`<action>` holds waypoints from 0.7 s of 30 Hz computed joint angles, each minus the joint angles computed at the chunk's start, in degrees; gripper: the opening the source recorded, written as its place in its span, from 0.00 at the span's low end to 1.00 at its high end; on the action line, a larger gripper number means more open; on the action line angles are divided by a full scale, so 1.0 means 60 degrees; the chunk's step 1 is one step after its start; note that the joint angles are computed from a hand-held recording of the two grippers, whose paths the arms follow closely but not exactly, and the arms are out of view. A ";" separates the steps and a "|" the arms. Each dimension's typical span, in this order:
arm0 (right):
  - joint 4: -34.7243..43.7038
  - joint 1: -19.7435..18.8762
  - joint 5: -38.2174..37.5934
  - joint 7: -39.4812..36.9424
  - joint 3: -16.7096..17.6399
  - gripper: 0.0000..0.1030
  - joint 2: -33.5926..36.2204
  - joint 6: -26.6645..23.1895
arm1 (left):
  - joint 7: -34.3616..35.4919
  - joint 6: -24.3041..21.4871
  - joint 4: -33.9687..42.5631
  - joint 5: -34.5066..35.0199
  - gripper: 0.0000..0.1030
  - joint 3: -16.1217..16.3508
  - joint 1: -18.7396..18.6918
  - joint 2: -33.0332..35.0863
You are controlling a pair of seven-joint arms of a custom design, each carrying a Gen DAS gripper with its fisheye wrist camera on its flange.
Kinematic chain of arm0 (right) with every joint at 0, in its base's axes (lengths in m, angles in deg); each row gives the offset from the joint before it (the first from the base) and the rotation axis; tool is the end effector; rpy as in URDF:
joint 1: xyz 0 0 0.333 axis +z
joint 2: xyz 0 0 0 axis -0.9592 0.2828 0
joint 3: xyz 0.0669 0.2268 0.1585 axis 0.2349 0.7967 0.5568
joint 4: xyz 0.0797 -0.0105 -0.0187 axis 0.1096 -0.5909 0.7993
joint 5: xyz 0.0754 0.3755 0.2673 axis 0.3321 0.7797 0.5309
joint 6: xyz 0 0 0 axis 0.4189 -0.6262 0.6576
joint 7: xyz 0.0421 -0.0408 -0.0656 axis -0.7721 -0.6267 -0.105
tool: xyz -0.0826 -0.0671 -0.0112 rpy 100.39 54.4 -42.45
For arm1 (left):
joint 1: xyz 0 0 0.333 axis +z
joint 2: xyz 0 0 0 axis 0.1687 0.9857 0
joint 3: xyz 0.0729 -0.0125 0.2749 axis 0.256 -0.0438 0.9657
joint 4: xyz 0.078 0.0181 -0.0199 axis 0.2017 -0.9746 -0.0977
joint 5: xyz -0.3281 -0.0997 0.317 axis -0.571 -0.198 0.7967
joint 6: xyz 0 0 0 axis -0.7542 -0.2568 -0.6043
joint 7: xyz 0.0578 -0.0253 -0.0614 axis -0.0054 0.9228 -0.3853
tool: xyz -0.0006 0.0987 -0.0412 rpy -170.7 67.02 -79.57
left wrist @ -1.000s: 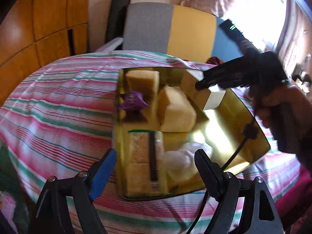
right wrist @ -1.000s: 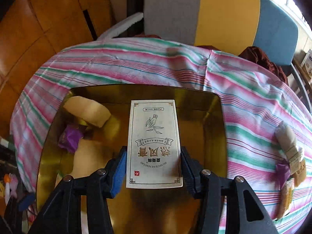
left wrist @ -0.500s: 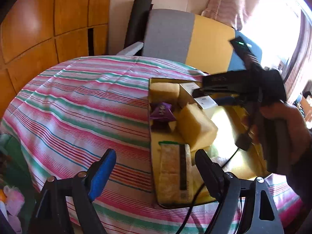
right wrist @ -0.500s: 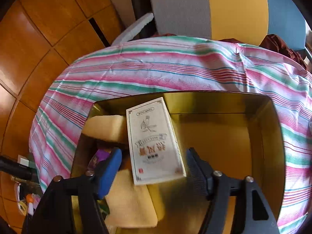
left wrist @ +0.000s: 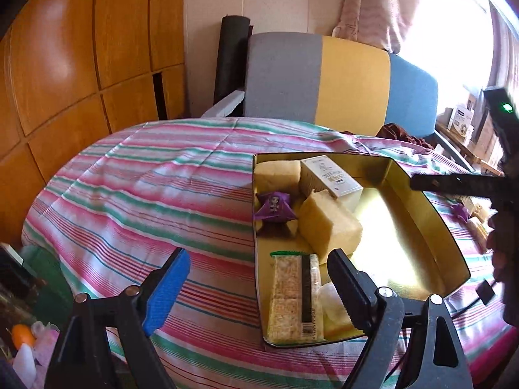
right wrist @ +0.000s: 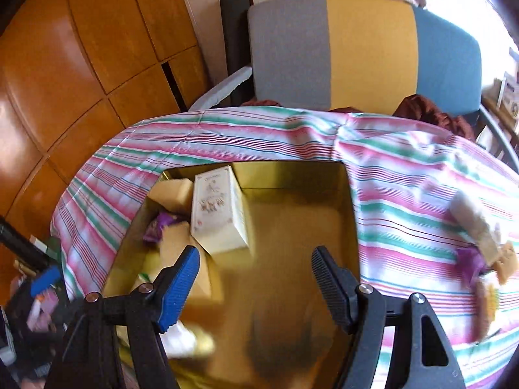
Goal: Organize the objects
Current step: 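Move both tools back toward the remaining items on the table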
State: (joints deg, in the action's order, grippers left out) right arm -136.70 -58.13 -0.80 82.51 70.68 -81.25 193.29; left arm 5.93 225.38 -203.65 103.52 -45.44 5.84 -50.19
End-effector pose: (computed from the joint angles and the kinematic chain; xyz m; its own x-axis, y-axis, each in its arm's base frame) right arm 0.5260 0.0982 0.4567 0.2422 -0.9560 -0.1658 -0.7680 -0.0844 -0.6349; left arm 0.4318 -0.2357 0.4327 -0.0334 -0.9990 0.0288 -0.6541 0.0001 -0.7564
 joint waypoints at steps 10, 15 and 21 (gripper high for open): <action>-0.1452 -0.1198 -0.1239 0.0335 -0.0109 0.71 -0.1719 0.0110 | -0.0195 -0.0177 0.0237 0.0463 0.88 -0.0445 -0.0050 -0.0151; -0.1582 -0.1929 -0.1745 0.0658 -0.0226 0.71 -0.1941 0.0115 | -0.0143 -0.0239 0.0560 0.0730 0.88 -0.0584 -0.0157 0.0073; -0.1445 -0.2928 -0.2444 0.1080 -0.0255 0.71 -0.1806 0.0252 | -0.0031 -0.0375 0.1123 0.1153 0.88 -0.0746 -0.0270 0.0558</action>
